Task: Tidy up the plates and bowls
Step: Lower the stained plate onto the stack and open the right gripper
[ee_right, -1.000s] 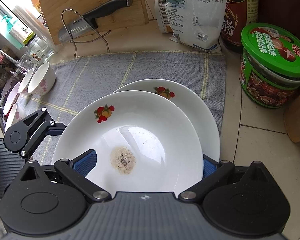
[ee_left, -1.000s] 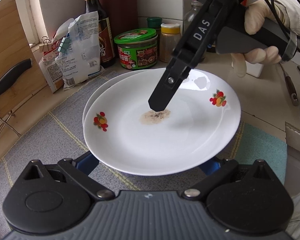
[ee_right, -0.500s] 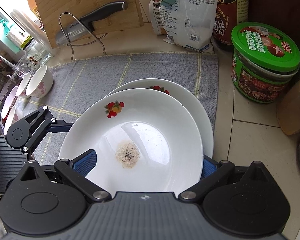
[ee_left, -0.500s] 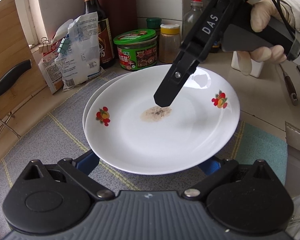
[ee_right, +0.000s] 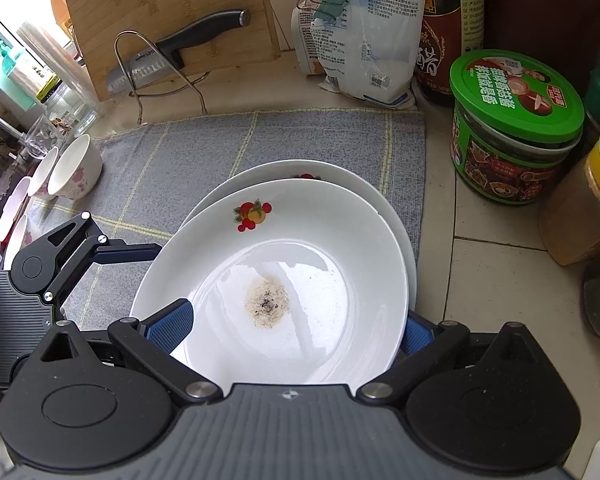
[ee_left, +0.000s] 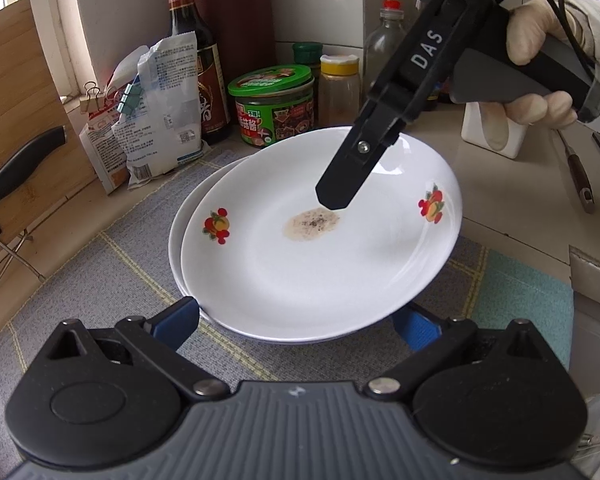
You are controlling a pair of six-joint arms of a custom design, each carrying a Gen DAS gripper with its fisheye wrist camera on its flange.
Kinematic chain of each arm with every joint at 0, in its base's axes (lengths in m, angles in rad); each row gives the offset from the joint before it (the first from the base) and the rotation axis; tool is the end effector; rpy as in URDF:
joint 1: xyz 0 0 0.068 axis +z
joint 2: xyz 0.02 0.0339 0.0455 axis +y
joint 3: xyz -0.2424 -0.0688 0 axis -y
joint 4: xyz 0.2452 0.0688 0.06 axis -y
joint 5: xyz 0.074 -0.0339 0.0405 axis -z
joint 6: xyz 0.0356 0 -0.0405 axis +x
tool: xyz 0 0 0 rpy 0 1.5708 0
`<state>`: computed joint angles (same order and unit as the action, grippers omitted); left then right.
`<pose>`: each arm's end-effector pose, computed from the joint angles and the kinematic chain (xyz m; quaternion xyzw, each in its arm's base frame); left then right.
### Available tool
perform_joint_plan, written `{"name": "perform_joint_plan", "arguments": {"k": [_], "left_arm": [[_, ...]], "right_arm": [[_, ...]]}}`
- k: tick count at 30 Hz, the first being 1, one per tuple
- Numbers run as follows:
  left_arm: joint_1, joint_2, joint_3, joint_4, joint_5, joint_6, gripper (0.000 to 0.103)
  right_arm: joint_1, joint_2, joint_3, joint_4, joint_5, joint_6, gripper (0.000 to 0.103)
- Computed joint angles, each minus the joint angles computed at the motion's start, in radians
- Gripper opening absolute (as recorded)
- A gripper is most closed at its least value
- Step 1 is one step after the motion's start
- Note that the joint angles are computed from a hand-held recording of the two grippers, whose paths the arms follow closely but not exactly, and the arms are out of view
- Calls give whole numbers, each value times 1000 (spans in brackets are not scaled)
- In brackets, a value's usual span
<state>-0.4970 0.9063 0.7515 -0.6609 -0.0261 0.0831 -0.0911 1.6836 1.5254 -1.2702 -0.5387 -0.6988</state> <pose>0.1737 -0.0932 0.2460 0.2612 0.8920 -0.0639 0.3632 0.3141 -0.0104 0.2715 -0.3057 0.9118 0.2186 0.1654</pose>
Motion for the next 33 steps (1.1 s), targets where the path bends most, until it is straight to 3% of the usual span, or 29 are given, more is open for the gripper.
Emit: {"name": "perform_joint_plan", "arguments": {"k": [15, 30, 33], "left_arm": [[-17, -7, -2, 16, -16, -23, 103], [-85, -68, -26, 3, -111, -79, 102], [-85, -88, -24, 6, -129, -101, 102]], "right_arm": [[14, -67, -65, 42, 48, 1, 103], [21, -131, -131, 78, 123, -21, 103], [8, -152, -136, 69, 95, -52, 103]]}}
